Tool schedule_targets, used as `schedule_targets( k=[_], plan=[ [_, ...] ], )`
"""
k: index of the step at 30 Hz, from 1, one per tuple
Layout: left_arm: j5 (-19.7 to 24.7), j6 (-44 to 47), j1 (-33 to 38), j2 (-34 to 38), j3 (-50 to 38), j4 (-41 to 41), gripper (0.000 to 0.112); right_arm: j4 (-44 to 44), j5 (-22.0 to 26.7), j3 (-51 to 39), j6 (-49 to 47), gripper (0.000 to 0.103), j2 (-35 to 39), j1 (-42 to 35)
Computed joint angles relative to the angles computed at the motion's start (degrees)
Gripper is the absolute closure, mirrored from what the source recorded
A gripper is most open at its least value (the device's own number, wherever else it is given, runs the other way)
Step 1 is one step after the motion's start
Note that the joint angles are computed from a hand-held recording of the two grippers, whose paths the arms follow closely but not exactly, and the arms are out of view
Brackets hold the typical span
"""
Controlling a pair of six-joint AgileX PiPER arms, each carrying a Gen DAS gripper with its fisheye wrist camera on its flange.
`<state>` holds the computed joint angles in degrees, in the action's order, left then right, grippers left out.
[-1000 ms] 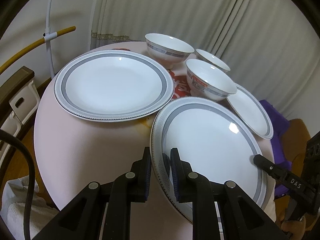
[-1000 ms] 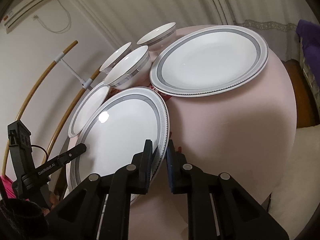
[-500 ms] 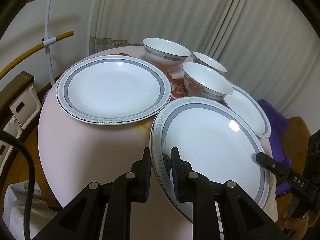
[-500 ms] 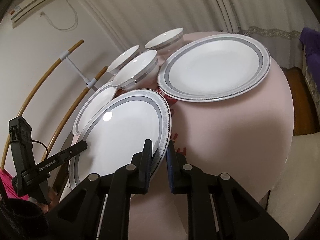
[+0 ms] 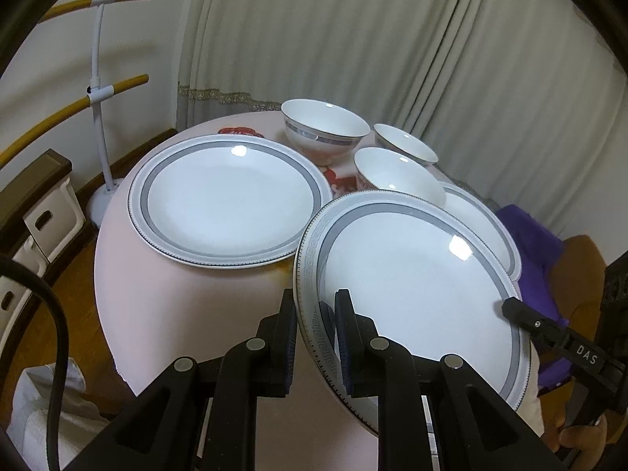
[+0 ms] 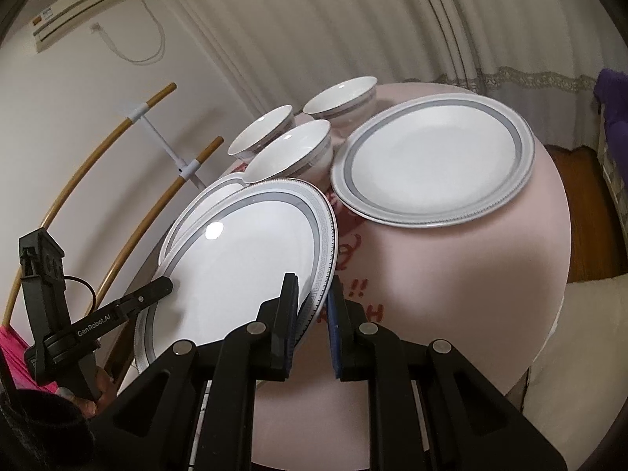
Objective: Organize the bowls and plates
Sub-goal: 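Lift the grey-rimmed plate with both grippers and carry it toward another plate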
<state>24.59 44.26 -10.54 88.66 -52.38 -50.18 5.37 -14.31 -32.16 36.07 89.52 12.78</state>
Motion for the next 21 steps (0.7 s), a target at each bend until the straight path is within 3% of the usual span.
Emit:
schedule_targets(
  k=[3,11,21],
  plan=[
    [0.34,-0.68,-0.19,-0.51,0.43,0.35,0.098,-3.57,0.06,0.12,3.58,0.089,-0.24,-0.47],
    [1.95,0.96,2.27,-4.51,1.86,-0.43,0.098,-3.10,1.59,-0.82,2.51,0.089,-1.24,-0.09],
    [3.90,3.86,9.13,-7.00,2.99,-2.17,0.098,-6.56,4.31,-10.30,3.98,0.089,4.22,1.79]
  ],
)
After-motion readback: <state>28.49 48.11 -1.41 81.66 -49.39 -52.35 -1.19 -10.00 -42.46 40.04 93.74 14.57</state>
